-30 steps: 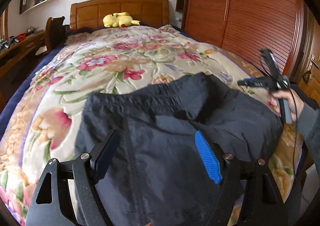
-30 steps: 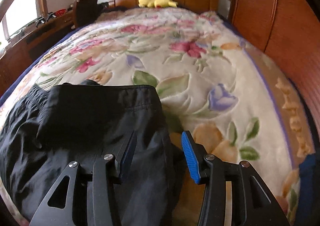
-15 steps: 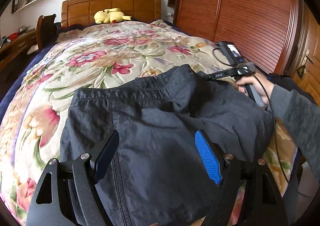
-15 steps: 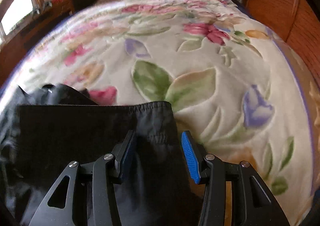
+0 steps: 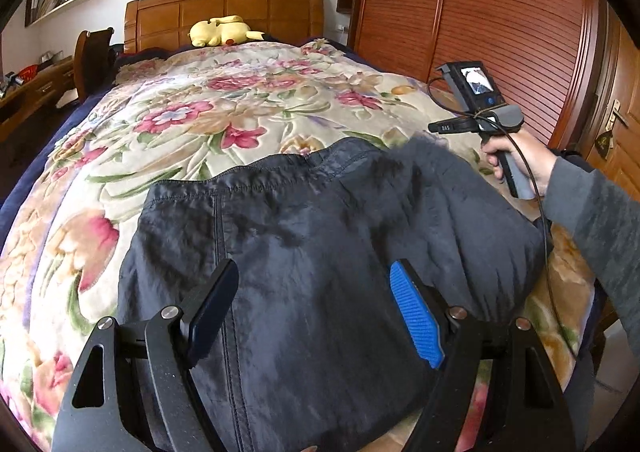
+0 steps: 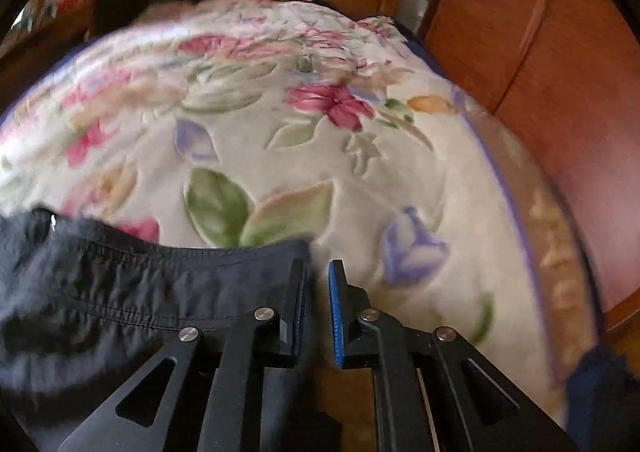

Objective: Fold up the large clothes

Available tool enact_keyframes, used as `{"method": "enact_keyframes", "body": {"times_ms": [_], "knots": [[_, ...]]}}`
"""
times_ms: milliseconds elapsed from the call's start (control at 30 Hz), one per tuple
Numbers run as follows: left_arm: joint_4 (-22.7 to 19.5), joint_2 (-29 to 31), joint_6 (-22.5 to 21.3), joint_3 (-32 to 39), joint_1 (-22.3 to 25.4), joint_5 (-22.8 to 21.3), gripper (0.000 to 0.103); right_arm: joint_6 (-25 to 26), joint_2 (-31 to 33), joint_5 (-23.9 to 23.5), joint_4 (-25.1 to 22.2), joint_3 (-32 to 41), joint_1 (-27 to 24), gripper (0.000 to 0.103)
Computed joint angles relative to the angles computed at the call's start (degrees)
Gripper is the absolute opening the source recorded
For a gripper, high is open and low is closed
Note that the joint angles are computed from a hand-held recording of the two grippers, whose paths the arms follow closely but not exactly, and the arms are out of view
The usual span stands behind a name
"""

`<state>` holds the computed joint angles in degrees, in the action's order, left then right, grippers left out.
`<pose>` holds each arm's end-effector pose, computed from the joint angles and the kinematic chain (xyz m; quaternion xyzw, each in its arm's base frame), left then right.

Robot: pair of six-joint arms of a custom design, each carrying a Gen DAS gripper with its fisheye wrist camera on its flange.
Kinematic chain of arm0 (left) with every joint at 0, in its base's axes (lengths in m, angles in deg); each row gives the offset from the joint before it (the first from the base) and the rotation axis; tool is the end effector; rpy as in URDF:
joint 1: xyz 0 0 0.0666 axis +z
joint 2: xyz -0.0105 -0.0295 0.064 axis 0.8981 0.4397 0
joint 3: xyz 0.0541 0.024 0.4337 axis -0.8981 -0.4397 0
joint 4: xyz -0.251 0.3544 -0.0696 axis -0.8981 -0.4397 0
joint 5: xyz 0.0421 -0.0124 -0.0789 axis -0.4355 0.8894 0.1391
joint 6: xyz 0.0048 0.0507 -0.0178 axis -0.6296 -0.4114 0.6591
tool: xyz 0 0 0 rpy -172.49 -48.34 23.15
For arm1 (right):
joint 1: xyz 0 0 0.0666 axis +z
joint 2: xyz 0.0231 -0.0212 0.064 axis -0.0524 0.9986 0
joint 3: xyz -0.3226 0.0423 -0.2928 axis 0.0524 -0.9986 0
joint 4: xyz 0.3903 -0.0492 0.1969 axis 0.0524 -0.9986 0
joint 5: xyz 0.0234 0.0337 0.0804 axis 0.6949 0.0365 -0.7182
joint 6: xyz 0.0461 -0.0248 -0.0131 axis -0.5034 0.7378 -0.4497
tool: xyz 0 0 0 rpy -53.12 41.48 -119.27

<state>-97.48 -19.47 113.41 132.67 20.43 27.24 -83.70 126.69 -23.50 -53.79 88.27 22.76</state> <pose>0.2761 -0.2448 0.3277 0.0544 0.9041 -0.0894 0.4144 0.4344 0.1917 0.3967 -0.0835 0.9093 -0.1118 0.3919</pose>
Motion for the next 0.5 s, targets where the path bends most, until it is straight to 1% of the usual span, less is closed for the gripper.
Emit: {"method": "enact_keyframes", "body": {"times_ms": [33, 100, 200, 233, 300, 367, 467, 500], "knots": [[0.2, -0.4, 0.1, -0.2, 0.0, 0.1, 0.079, 0.5, -0.8, 0.1, 0.3, -0.2, 0.8, 0.016], [0.2, -0.9, 0.2, -0.5, 0.2, 0.0, 0.079, 0.1, -2.2, -2.2, 1.0, -0.8, 2.1, 0.026], [-0.3, -1.6, 0.5, -0.7, 0.3, -0.4, 0.079, -0.5, -3.7, -8.0, 1.2, -1.4, 5.0, 0.027], [-0.4, -2.2, 0.7, -1.0, 0.3, -0.6, 0.079, -0.4, -3.6, -9.1, 0.9, -1.3, 6.3, 0.027], [-0.5, -2.9, 0.9, -1.4, 0.6, -1.0, 0.079, -0.5, -2.6, -8.6, -1.2, -0.5, 9.1, 0.027], [-1.2, -4.0, 1.6, -2.0, 0.8, -1.7, 0.079, -0.7, -1.7, -10.4, -1.4, -0.2, 11.5, 0.027], [-2.6, -5.2, 2.2, -2.5, 1.0, -2.6, 0.079, 0.3, 0.5, -10.7, -1.9, 0.6, 14.4, 0.027], [-2.9, -5.6, 2.2, -2.6, 0.9, -3.0, 0.079, 0.5, 1.2, -11.3, -2.5, 0.9, 14.7, 0.027]]}}
